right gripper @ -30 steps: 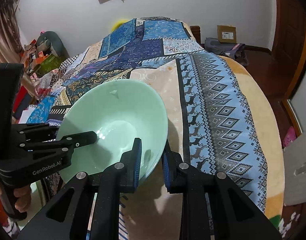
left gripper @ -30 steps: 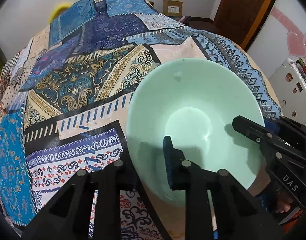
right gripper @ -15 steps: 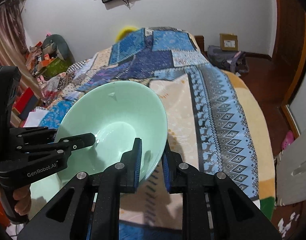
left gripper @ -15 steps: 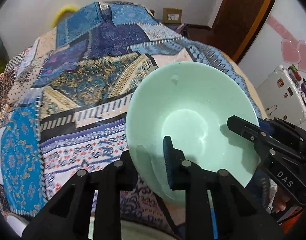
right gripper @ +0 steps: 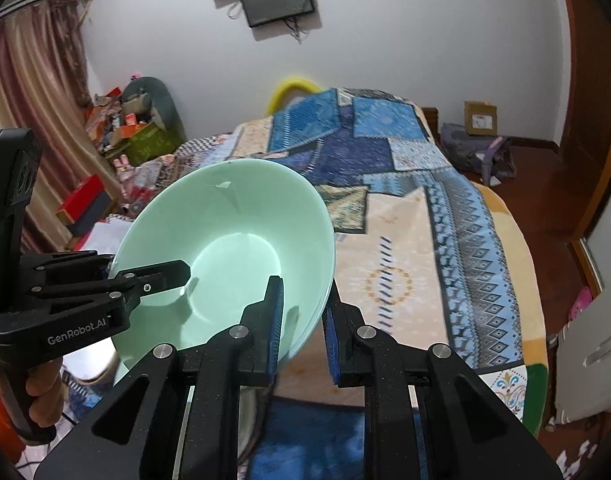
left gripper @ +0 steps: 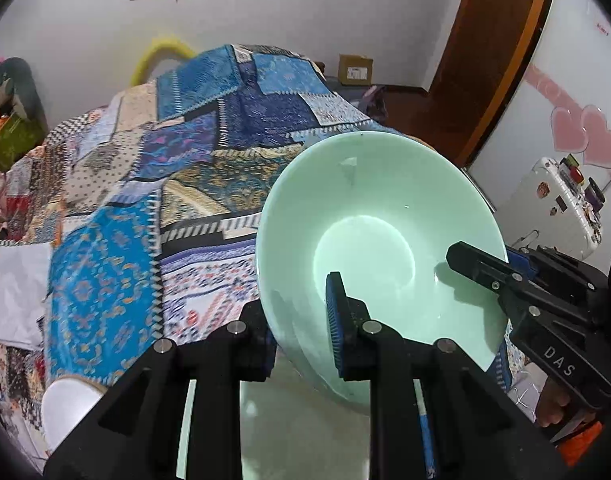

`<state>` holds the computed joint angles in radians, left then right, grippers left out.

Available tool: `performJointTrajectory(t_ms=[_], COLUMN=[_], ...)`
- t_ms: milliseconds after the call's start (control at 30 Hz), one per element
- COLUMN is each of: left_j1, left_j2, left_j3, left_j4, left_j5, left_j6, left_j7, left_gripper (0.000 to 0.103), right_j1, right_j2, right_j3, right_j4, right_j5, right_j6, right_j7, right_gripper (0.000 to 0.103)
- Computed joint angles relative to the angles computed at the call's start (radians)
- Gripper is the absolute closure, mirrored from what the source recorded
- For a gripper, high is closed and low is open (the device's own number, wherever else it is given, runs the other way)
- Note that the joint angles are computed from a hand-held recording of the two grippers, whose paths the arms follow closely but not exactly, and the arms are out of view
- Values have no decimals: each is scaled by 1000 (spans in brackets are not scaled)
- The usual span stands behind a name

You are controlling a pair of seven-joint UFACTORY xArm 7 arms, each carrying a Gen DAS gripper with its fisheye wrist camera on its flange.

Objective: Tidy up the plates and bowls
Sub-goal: 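Lift the mint green bowl with both grippers and carry it to the bowls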

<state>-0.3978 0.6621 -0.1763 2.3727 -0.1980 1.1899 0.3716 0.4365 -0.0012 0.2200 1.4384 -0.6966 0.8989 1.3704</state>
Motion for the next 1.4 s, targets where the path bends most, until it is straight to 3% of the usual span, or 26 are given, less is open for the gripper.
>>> performJointTrajectory(t_ms=[233, 600, 967, 1400], left_j1=[82, 193, 277, 348], left_j2=[-186, -341, -393, -376], left_j3=[3, 23, 54, 85], left_j4=[-243, -446, -528, -545], left_j5=[-38, -110, -167, -163], left_j6=[-89, -134, -144, -141], left_j7=[39, 96, 145, 160], left_gripper=[81, 81, 81, 81], right_j1=[58, 176, 274, 342], right_j2=[84, 214, 384, 605], right_j3=[1, -45, -115, -190], right_j4=[111, 268, 482, 772], right_j5=[-35, -44, 26, 193], right_j6=[20, 32, 33, 50], right_j7=[3, -4, -101, -255], right_gripper=[86, 86, 86, 86])
